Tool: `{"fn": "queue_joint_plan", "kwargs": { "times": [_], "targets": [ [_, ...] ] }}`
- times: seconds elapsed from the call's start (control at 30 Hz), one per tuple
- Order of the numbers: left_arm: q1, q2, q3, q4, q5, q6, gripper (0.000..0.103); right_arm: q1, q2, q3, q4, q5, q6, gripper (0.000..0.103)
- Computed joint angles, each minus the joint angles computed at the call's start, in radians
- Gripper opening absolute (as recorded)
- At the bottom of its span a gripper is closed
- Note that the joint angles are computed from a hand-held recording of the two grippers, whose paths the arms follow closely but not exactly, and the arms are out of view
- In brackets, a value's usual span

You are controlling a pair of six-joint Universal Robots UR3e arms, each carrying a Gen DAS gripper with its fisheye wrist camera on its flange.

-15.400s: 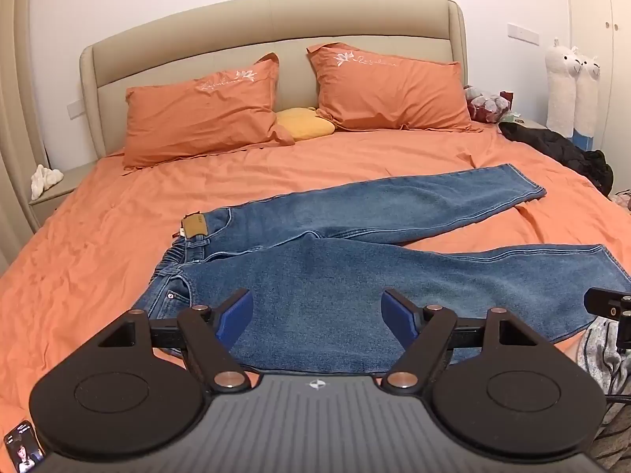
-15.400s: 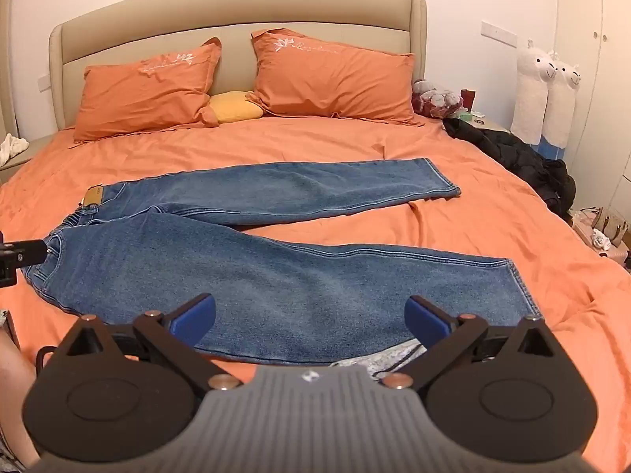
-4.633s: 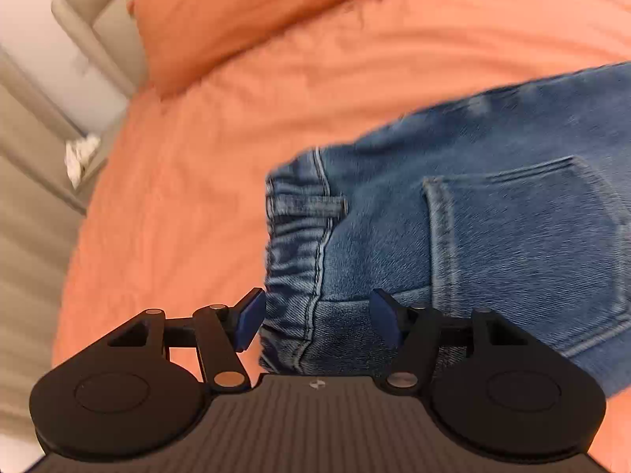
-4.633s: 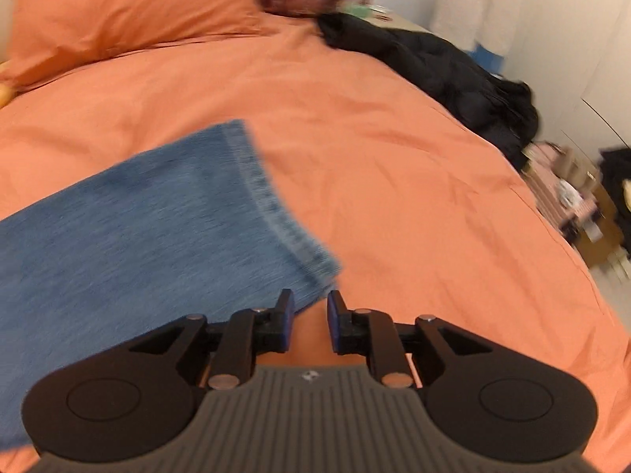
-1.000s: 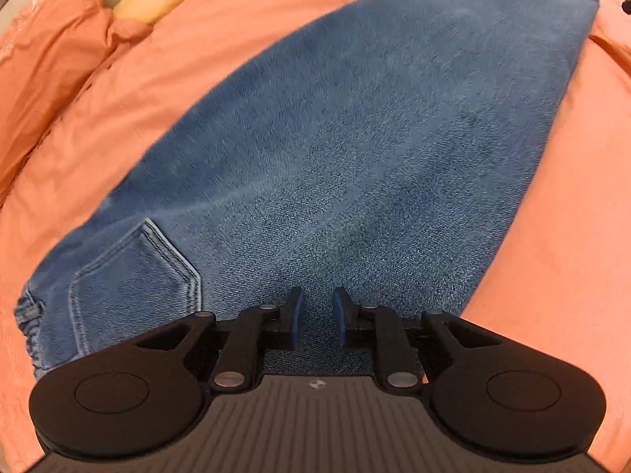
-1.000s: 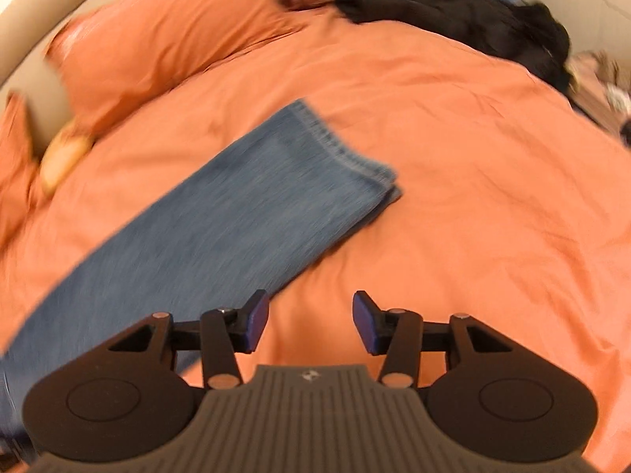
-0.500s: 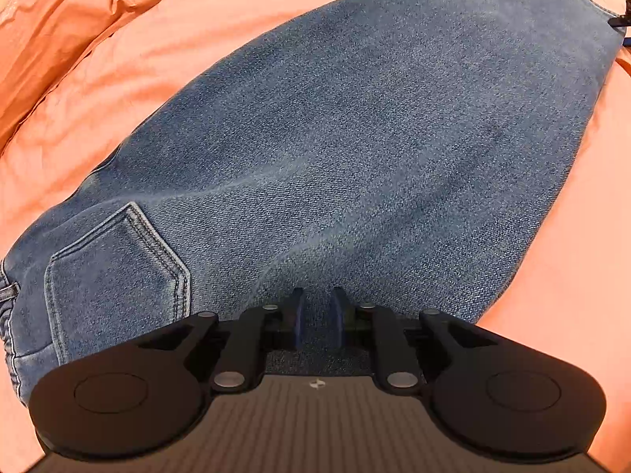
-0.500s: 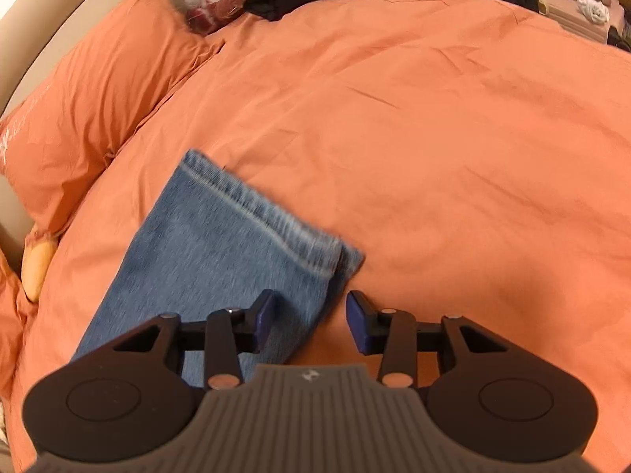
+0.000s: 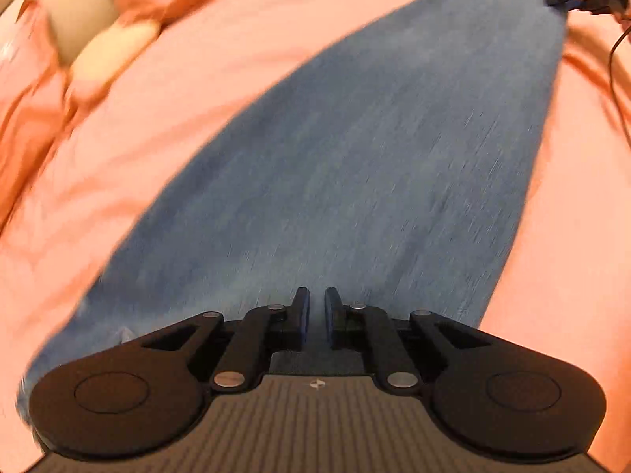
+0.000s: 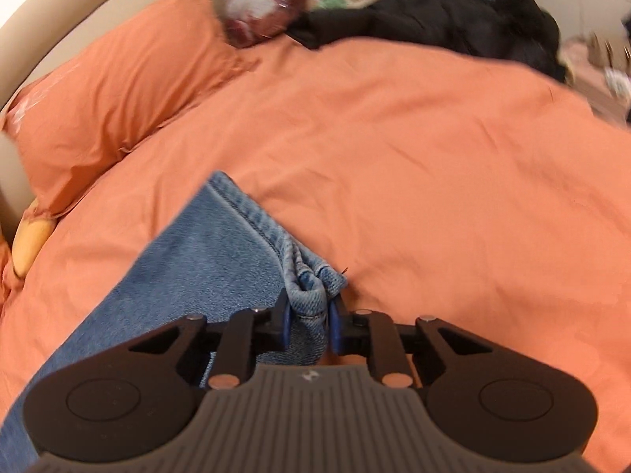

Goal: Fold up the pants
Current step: 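Grasp the leg hems with the right gripper and lift them, then carry the hems with the right gripper over toward the jeans seat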

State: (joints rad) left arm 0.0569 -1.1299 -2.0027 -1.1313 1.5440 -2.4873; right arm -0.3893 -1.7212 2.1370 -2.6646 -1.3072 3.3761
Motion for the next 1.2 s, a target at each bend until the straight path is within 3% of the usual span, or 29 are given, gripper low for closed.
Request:
{"fn": "queue_joint_plan", "kwargs": {
  "times": [0.2, 0.4, 0.47, 0.5, 0.57, 0.77, 0.83, 1.03, 1.2],
  "targets": [
    [-0.217, -0.297, 0.146, 0.194, -0.062, -0.089, 0.012, 0.013, -0.051, -0.117, 0.159, -0.003, -0.091, 0.013],
    [-0.385, -0.594, 0.294, 0.326, -0.152, -0.152, 0.012, 0.029, -0.066, -0.179, 0.225, -0.009, -0.18, 0.012],
    [-0.431, -0.662, 0.306, 0.398, -0.152, -0.186, 0.007, 0.028, -0.07, -0.189, 0.246, -0.007, -0.206, 0.012],
    [-0.432, -0.691, 0.324, 0.399, -0.176, -0.195, 0.0, 0.032, -0.066, -0.198, 0.254, -0.01, -0.214, 0.012],
    [-0.43, -0.724, 0.349, 0.394, -0.222, -0.194, 0.0, 0.041, -0.066, -0.203, 0.267, -0.022, -0.239, 0.012],
    [-0.442, -0.8, 0.455, 0.34, -0.246, -0.187, 0.0, 0.057, -0.051, -0.217, 0.256, -0.031, -0.242, 0.012],
    [-0.437, -0.808, 0.491, 0.315, -0.251, -0.201, 0.006, 0.062, -0.062, -0.213, 0.25, -0.035, -0.246, 0.012],
    [-0.422, -0.949, 0.732, 0.231, -0.14, -0.239, 0.009, 0.065, -0.105, -0.19, 0.241, -0.029, -0.276, 0.012],
    [-0.41, -1.125, 1.014, 0.141, -0.036, -0.356, 0.007, 0.068, -0.101, -0.182, 0.231, -0.035, -0.281, 0.012]
  ]
}}
